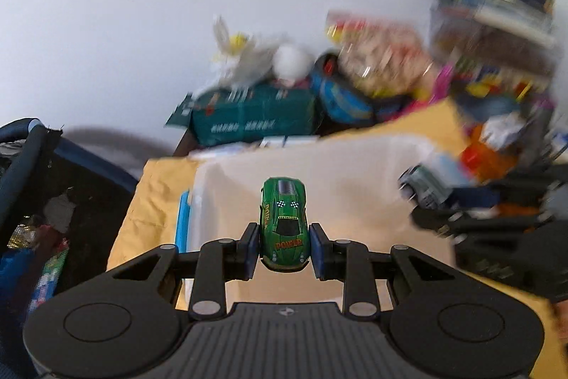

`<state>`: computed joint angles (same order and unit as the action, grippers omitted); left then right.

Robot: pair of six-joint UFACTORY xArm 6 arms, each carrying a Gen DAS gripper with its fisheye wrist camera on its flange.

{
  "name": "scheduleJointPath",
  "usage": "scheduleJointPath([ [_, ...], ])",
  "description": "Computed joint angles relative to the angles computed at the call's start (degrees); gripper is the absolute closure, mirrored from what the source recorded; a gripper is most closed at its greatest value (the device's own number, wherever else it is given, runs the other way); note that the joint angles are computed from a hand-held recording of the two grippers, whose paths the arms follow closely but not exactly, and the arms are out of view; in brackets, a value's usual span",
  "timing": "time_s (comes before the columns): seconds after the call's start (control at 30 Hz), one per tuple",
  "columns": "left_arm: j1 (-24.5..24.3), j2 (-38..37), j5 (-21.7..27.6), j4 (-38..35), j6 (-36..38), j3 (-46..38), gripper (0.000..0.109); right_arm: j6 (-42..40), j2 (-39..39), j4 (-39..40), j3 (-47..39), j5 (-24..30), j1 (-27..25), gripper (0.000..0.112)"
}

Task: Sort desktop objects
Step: 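Lift both cars over the white bin and open both tools to drop them, then return right tool to the pile and grasp a black toy car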

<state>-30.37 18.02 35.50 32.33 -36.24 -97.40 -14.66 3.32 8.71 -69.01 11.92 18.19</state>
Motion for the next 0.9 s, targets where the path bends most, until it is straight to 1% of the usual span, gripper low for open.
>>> scheduleJointPath([
  [0.03, -0.1, 1.5, 1.7, 0.2, 0.1, -1.5, 0.074, 2.5, 1.4, -0.8, -1.4, 1.2, 0.0, 0.078],
  [0.07, -0.1, 1.8, 2.3, 0.8, -0.5, -1.4, 0.072, 2.5, 1.9, 0.0, -1.7, 1.8, 0.0, 0.078],
  [0.13, -0.5, 0.3, 2.0, 3.7, -3.1, 0.8, 0.057, 5.8, 3.5, -3.9, -3.3, 4.0, -0.2, 0.076],
  [0.17, -0.6, -1.0, 1.1, 5.4, -4.7, 2.3, 0.054, 6.5, 2.7, -4.9, -2.6, 4.3, -0.2, 0.072],
  [0.2, -0.7, -2.3, 0.0, 6.9, -5.9, 3.9, 0.047, 5.8, 2.6, -4.2, -2.6, 4.5, -0.2, 0.072],
  [0.23, -0.7, -3.5, -1.0, 7.6, -6.3, 5.0, 0.043, 3.6, 2.1, -1.8, -2.0, 4.1, -0.2, 0.071],
  [0.27, -0.8, -5.0, -1.8, 8.3, -7.1, 6.4, 0.041, 1.8, 1.8, 0.2, -2.0, 3.9, -0.2, 0.069],
  [0.3, -0.9, -6.5, -2.4, 8.7, -7.8, 7.8, 0.037, 0.7, 0.8, 1.7, -1.4, 3.8, -0.4, 0.068],
  [0.33, -1.0, -8.0, -3.4, 8.3, -8.0, 9.4, 0.031, -1.1, -0.3, 4.0, -0.8, 3.6, -0.5, 0.065],
  [0.37, -1.3, -10.1, -4.3, 7.0, -7.9, 11.7, 0.029, -3.5, -1.4, 7.3, -0.2, 3.3, -0.6, 0.056],
  [0.4, -1.4, -11.4, -4.8, 5.4, -7.3, 13.2, 0.028, -5.3, -2.3, 9.8, 0.3, 2.9, -0.7, 0.050],
  [0.43, -1.6, -13.6, -6.0, 3.5, -6.6, 16.0, 0.028, -6.4, -4.5, 11.7, 2.2, 2.7, -0.9, 0.039],
  [0.5, -2.1, -17.4, -7.2, -0.8, -5.5, 21.2, 0.028, -12.1, -6.6, 18.8, 3.3, 4.2, -1.2, 0.037],
  [0.53, -2.6, -19.6, -7.0, -3.4, -5.4, 24.1, 0.028, -14.3, -8.4, 21.6, 4.5, 6.2, -1.6, 0.036],
  [0.63, -4.1, -24.4, -4.0, -8.7, -5.5, 30.7, 0.027, -15.7, -13.7, 24.7, 9.7, 10.3, -2.8, 0.025],
  [0.67, -4.7, -25.6, -3.4, -10.1, -5.0, 32.7, 0.027, -14.6, -15.0, 24.1, 11.4, 11.8, -3.4, 0.025],
  [0.73, -5.5, -28.3, -4.4, -11.3, -5.3, 37.6, 0.027, -11.5, -17.5, 22.6, 15.3, 14.2, -4.2, 0.025],
  [0.8, -6.7, -29.7, -2.6, -10.8, -6.5, 39.7, 0.027, -9.3, -19.5, 21.5, 19.6, 15.3, -4.7, 0.025],
  [0.83, -7.4, -30.1, -1.8, -11.1, -6.0, 40.4, 0.027, -8.3, -20.3, 21.0, 21.4, 15.9, -4.9, 0.027],
  [0.9, -8.5, -30.9, -0.8, -11.8, -4.6, 41.8, 0.027, -8.7, -21.3, 21.6, 23.8, 17.4, -5.2, 0.031],
])
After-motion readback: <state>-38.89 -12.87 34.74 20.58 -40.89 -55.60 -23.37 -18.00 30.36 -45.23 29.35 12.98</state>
